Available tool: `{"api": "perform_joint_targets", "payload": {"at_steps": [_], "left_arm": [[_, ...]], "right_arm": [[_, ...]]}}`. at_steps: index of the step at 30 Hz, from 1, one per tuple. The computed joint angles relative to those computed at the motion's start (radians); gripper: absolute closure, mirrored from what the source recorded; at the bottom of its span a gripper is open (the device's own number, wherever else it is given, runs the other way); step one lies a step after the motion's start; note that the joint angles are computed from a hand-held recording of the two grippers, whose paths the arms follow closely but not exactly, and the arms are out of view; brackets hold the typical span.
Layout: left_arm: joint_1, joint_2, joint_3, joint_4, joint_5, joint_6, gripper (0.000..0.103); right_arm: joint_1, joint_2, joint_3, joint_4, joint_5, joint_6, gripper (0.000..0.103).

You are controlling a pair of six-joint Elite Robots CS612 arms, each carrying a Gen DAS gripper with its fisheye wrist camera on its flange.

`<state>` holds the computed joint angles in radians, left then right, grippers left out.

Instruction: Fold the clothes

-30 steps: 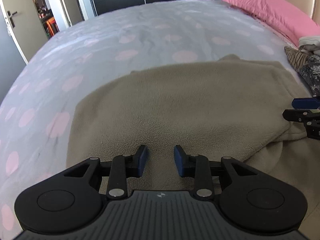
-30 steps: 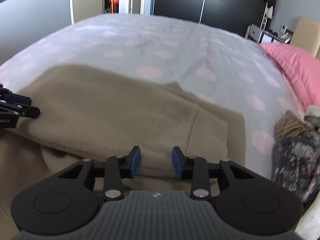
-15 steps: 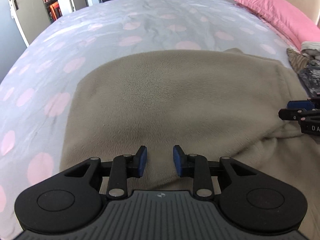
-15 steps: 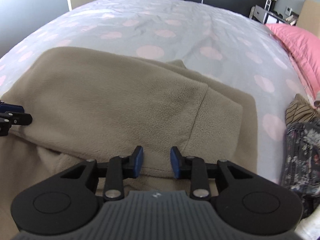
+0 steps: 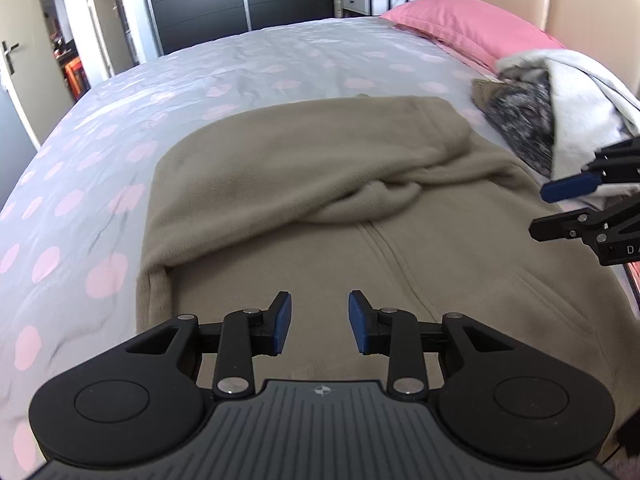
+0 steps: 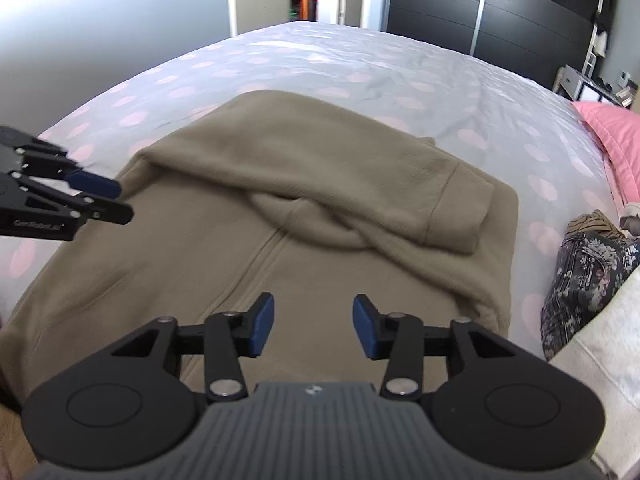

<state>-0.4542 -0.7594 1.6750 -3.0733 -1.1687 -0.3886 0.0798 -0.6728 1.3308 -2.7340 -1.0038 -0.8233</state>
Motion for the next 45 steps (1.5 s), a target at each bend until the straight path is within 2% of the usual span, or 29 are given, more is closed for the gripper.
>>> {"api": "perform_joint_targets", "payload": {"at_steps": [4,9,15,19,23,26,29,31,33,36,38,39,41,42,43,44,45], "left_arm": [[-0.04,-0.027,0.072,-0.036,0.016,-0.008,0.065],[-0.07,-0.053,0.144,-0.049,-0.051,0.016,0.065],[-0.108,-0.065,0.204,-0.064,-0.13,0.151,0.063],[-0.127,-0.069,0.231,-0.092,-0.189,0.241,0.059],[-0.143,-0.068,0.232,-0.048,-0.222,0.327,0.057],[-0.161,-0.062,0.226,0.011,-0.199,0.38,0.057],[-0.187,-0.048,0.223,0.049,-0.139,0.449,0.057],[-0.206,-0.033,0.224,0.044,-0.092,0.503,0.057],[-0.227,-0.012,0.225,0.034,-0.025,0.564,0.056],[-0.253,0.015,0.237,0.0,0.053,0.685,0.047],[-0.268,0.028,0.245,-0.021,0.1,0.743,0.047],[-0.272,0.032,0.248,-0.03,0.112,0.756,0.047],[-0.276,0.035,0.254,-0.048,0.129,0.762,0.053],[-0.277,0.036,0.258,-0.06,0.14,0.756,0.063],[-0.277,0.035,0.262,-0.07,0.146,0.747,0.071],[-0.274,0.03,0.266,-0.075,0.139,0.731,0.073],[-0.271,0.025,0.27,-0.08,0.132,0.717,0.078]], "right_arm": [[-0.019,-0.042,0.113,-0.048,0.024,-0.073,0.052],[-0.041,-0.086,0.218,-0.018,0.022,-0.196,0.051],[-0.06,-0.122,0.308,0.021,0.005,-0.352,0.048],[-0.069,-0.143,0.343,0.065,0.023,-0.425,0.041],[-0.065,-0.161,0.379,0.086,0.002,-0.531,0.04],[-0.054,-0.165,0.415,0.041,-0.047,-0.629,0.04],[-0.044,-0.161,0.426,0.037,-0.081,-0.697,0.039],[-0.038,-0.154,0.43,0.024,-0.104,-0.722,0.032],[-0.034,-0.147,0.442,-0.023,-0.119,-0.755,0.032],[-0.031,-0.136,0.466,-0.112,-0.129,-0.813,0.032],[-0.031,-0.129,0.482,-0.171,-0.132,-0.851,0.033],[-0.032,-0.125,0.488,-0.199,-0.13,-0.863,0.035],[-0.033,-0.117,0.498,-0.262,-0.123,-0.864,0.049],[-0.031,-0.114,0.499,-0.285,-0.119,-0.849,0.06],[-0.032,-0.115,0.493,-0.277,-0.114,-0.83,0.064],[-0.033,-0.116,0.485,-0.255,-0.109,-0.807,0.067],[-0.033,-0.119,0.478,-0.237,-0.105,-0.787,0.072]]}}
